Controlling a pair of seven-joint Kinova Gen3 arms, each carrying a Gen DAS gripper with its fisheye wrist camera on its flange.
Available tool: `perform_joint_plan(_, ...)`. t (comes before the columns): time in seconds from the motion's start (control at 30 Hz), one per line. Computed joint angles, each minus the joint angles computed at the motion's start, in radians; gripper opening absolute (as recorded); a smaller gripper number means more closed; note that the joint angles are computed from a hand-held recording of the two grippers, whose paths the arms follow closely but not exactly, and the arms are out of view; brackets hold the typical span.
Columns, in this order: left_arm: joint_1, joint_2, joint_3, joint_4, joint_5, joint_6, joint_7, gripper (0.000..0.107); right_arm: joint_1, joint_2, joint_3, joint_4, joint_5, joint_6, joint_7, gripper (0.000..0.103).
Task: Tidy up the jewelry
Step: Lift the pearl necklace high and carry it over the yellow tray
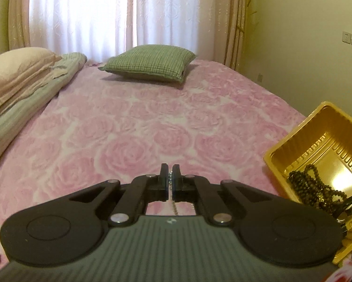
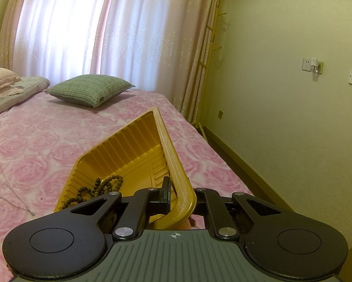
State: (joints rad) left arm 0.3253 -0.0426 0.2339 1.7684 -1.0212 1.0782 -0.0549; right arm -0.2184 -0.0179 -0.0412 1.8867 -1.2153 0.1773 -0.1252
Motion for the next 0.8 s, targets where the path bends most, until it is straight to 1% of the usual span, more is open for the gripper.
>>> perform_joint_plan(0.1,0.002,0.004,0.001,-0.025,0.016,0.018,-0.039,0.002,-0.002,-0.004,0.001,0.003,-0.008,0.002,0.008,0.009)
perform_joint_plan(0.27,0.004,0.002,-0.002,-0.045,0.039,0.020,-0.085,0.002,-0.008,-0.009,0.009,0.006,-0.014,0.006,0.013,0.009)
perform_joint_plan(0.5,0.010,0.018,-0.002,-0.084,0.059,0.023,-0.178,0.002,-0.018,-0.012,0.017,0.008,-0.006,0.005,0.003,0.009)
perform_joint_plan(0.8,0.028,0.036,-0.013,-0.123,0.068,0.012,-0.234,0.002,-0.020,-0.013,0.021,0.008,-0.005,0.007,0.003,0.009)
